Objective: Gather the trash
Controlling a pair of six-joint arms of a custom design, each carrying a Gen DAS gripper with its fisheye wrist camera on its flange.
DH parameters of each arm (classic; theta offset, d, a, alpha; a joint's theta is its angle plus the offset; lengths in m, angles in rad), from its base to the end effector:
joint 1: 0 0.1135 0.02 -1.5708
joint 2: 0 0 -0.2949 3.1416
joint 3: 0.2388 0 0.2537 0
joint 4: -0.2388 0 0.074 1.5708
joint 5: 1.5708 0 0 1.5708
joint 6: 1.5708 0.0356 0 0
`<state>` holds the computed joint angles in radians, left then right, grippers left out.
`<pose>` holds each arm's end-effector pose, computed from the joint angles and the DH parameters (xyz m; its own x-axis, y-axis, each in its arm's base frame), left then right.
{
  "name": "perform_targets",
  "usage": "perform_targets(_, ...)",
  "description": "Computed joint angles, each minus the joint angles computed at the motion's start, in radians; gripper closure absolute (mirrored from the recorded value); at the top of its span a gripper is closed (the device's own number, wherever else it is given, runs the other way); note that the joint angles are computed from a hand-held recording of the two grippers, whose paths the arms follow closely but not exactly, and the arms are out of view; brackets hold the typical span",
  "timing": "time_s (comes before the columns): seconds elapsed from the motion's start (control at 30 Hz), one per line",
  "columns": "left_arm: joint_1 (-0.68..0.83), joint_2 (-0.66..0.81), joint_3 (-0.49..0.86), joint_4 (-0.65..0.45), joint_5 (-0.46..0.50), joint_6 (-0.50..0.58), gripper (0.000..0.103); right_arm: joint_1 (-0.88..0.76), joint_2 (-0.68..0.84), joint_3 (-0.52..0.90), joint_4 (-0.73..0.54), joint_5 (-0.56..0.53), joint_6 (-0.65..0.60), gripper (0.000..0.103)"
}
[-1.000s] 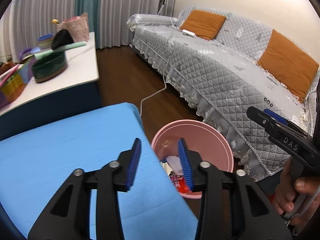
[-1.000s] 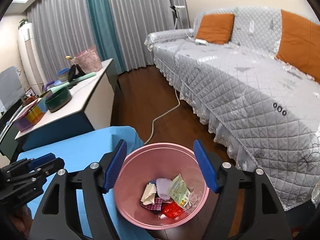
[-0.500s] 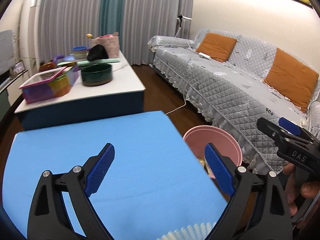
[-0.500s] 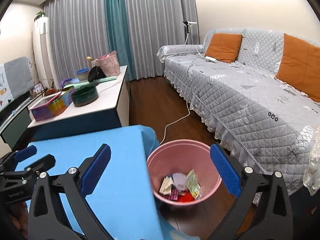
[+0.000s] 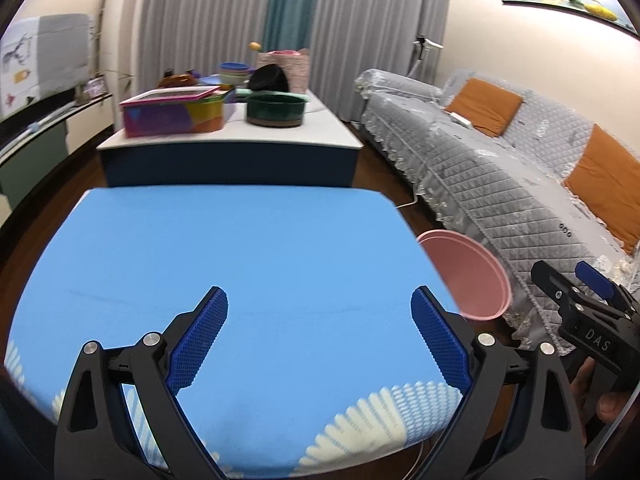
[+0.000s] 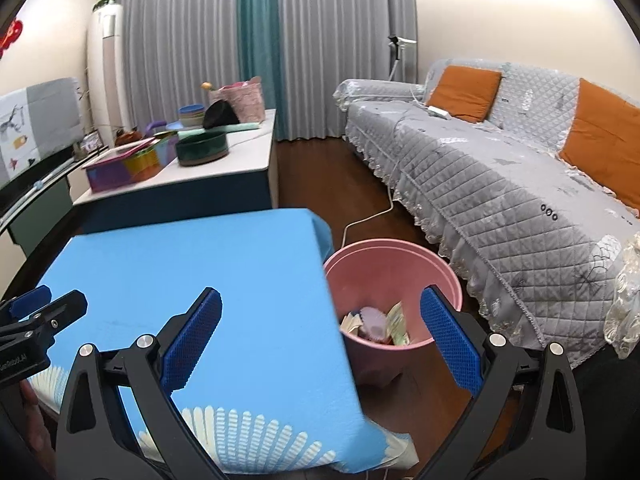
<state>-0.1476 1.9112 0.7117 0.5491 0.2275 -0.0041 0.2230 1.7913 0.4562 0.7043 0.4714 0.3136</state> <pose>0.3453 -0.0595 0.1177 -0.6002 0.0852 -0.7953 0.3184 0.9376 -0.1398 0.2823 0.0474 0.1132 -0.4976 0.1690 -0.8508 0.3302 0.9439 -0.0057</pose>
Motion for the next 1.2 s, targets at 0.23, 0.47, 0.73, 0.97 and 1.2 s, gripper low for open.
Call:
perform_targets(0.23,0.005,0.049,-0.022,0.053,-0.059,-0.002,0.013,0.008,0.088,0.044,0.016,-0.012,-0.018,0.005)
perform_targets(0.47,0.001,0.069,-0.003,0.034,-0.076,-0.013,0.013,0.011,0.117,0.071,0.003,-0.025,-0.013,0.005)
perform_targets(0.73,-0.016,0.073,-0.002,0.031,-0.087,-0.010,0.013,0.003,0.126,0.081,-0.002,-0.032,-0.007,0.005)
perform_targets(0.97,-0.019,0.076,0.001,0.025,-0.089,-0.014,0.013,-0.001,0.123,0.078,-0.001,-0.032,-0.007,0.005)
perform_targets(1.2,-0.019,0.077,0.002,0.025,-0.088,-0.014,0.013,0.000,0.123,0.077,-0.001,-0.026,-0.010,0.005)
